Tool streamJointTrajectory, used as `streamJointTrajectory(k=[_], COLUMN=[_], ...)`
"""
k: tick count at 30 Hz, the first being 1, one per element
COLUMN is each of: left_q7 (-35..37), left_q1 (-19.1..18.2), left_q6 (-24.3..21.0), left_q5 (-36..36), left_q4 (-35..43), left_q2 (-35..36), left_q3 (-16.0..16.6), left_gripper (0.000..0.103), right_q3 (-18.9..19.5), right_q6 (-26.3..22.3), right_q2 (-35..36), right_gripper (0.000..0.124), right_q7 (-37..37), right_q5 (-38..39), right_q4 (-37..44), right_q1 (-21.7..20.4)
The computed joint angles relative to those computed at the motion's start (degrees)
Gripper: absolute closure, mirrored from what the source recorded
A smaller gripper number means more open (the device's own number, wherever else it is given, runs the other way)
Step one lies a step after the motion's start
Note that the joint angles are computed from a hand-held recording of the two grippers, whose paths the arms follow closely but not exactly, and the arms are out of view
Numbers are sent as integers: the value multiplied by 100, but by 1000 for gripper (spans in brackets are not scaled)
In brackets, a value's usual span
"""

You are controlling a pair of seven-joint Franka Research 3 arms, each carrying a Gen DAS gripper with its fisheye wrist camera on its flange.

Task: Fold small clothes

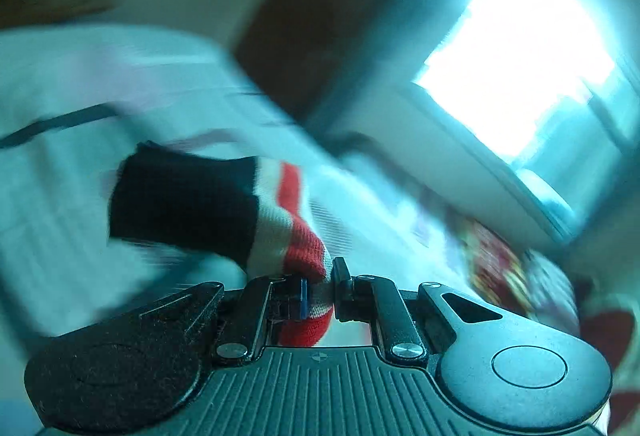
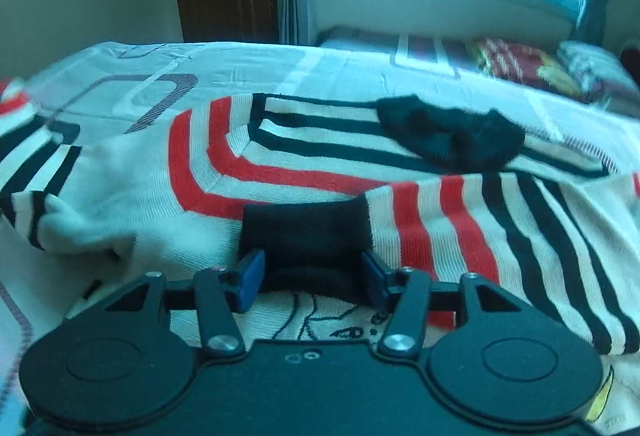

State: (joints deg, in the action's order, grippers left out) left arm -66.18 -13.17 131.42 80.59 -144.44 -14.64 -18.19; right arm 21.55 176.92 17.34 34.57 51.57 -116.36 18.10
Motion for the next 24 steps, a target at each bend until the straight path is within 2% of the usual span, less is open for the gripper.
streamJointTrajectory(k=[1,3,7,8,9,10,12,14,15,17,22,24], left_q7=[129,290,943,1310,2012,2869,4544,5413,5614,6108,6536,6411], left_q1=[40,46,-163,-222,-271,-346,-545,-888,-1052,-1191,-1353,-1345], left_q6=[222,699,1674,1935,2155,2170,1784,1227,1088,969,1366,1658], left_q5=[341,940,1473,1373,1010,502,-405,-617,-562,-722,-1231,-1482], left_q4=[307,974,2570,2975,3413,3805,4468,4929,5052,5387,5820,5780], left_q2=[267,897,2454,2834,3247,3611,4154,4392,4432,4594,4813,4765], left_q3=[22,94,312,360,381,358,241,272,335,434,571,633], left_gripper=[91,91,91,91,91,91,91,90,78,72,72,71], right_q3=[324,535,205,90,-55,-209,-511,-730,-819,-981,-1348,-1447], right_q6=[20,19,-135,-130,-131,-156,-239,-297,-359,-443,-724,-967], right_q2=[-62,-237,-582,-643,-685,-712,-761,-796,-815,-845,-889,-901], right_gripper=[74,73,73,73,72,71,69,68,68,67,67,66], right_q7=[-372,-900,-1098,-1122,-1030,-888,-606,-555,-616,-755,-754,-637], right_q5=[514,1343,1958,2022,1974,1881,1748,1834,1976,2269,2525,2505], right_q4=[-9,-54,-206,-247,-284,-319,-394,-431,-431,-432,-435,-439], right_q1=[-329,-646,-771,-770,-744,-708,-649,-609,-613,-594,-603,-647])
